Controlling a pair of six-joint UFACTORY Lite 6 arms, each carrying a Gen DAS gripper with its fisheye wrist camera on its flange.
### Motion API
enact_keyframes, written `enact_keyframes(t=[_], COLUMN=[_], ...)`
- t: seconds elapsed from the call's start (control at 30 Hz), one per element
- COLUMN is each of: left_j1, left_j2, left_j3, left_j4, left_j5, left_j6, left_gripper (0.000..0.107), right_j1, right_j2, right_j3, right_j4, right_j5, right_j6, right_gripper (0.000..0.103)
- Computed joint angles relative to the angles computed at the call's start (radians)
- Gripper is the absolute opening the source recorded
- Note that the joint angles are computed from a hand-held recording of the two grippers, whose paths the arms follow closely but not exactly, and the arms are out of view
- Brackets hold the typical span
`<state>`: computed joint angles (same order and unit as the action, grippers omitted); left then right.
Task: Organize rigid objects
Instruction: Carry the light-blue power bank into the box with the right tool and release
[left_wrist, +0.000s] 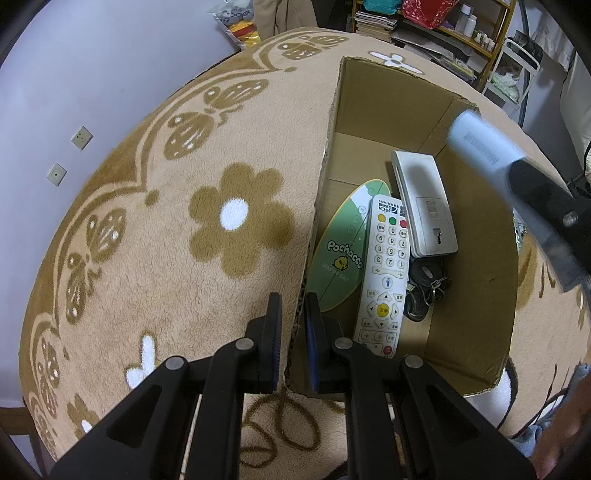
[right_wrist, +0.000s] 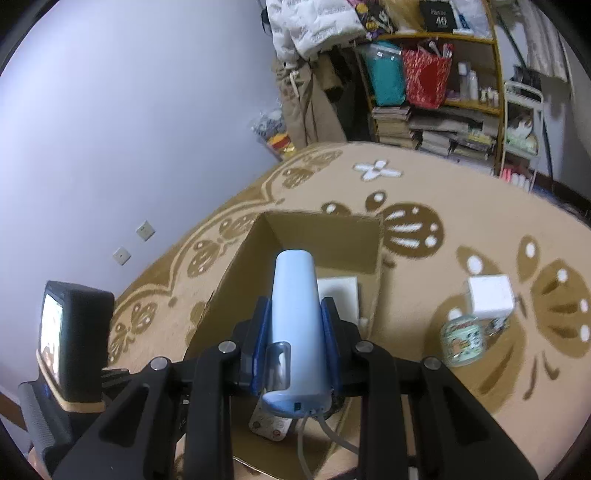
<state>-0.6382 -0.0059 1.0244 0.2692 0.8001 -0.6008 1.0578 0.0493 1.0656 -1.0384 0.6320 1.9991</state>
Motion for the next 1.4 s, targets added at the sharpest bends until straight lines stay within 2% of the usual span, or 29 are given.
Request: enact_keyframes(t=[0.13, 0.3, 0.4, 0.67, 1.07, 1.13, 1.2, 1.33, 1.4], left_j1=[0.003, 0.006, 0.008, 0.011, 0.010, 0.010, 0.009, 0.006, 0.007], left_j2=[0.000, 0.000, -0.001, -0.004, -0.006, -0.006, -0.006, -0.007, -0.007], left_j3=[0.000, 0.001, -0.001, -0.004, -0.010, -0.009, -0.009, -0.007, -0.006], left_j4=[-0.004, -0.008, -0.011, -0.017, -0.009, -0.012, -0.011, -0.014, -0.014], left_j5=[-0.002, -0.002, -0.003, -0.007, -0.006, -0.007, -0.006, -0.004, -0.003], left_j6=[0.004, 0.008, 0.013, 0.020, 0.011, 0.011, 0.011, 0.009, 0.010], left_gripper=[0.011, 0.011, 0.011, 0.012, 0.012, 0.012, 0.013, 0.013, 0.013], right_j1=[-0.027, -0.043, -0.034, -0.064, -0.043, -0.038, -0.014, 0.004, 0.000], right_j2=[0.018, 0.054, 0.083, 0.119, 0.113, 0.103, 0.082, 0.042, 0.022], right_j3=[-0.038, -0.038, -0.016, -0.013, 0.032, 0.049, 0.052, 0.045, 0.033], right_j4=[-0.023, 0.009, 0.040, 0.064, 0.088, 0.125, 0.102, 0.094, 0.094], right_j5=[-0.100, -0.128, -0.087, -0.153, -0.068, -0.014, 0.058, 0.138, 0.167], right_j6=[0.051, 0.018, -0.018, -0.028, -0.099, -0.153, -0.153, -0.176, -0.184], right_gripper=[0.029, 0.029, 0.029, 0.029, 0.030, 0.039, 0.062, 0.070, 0.079])
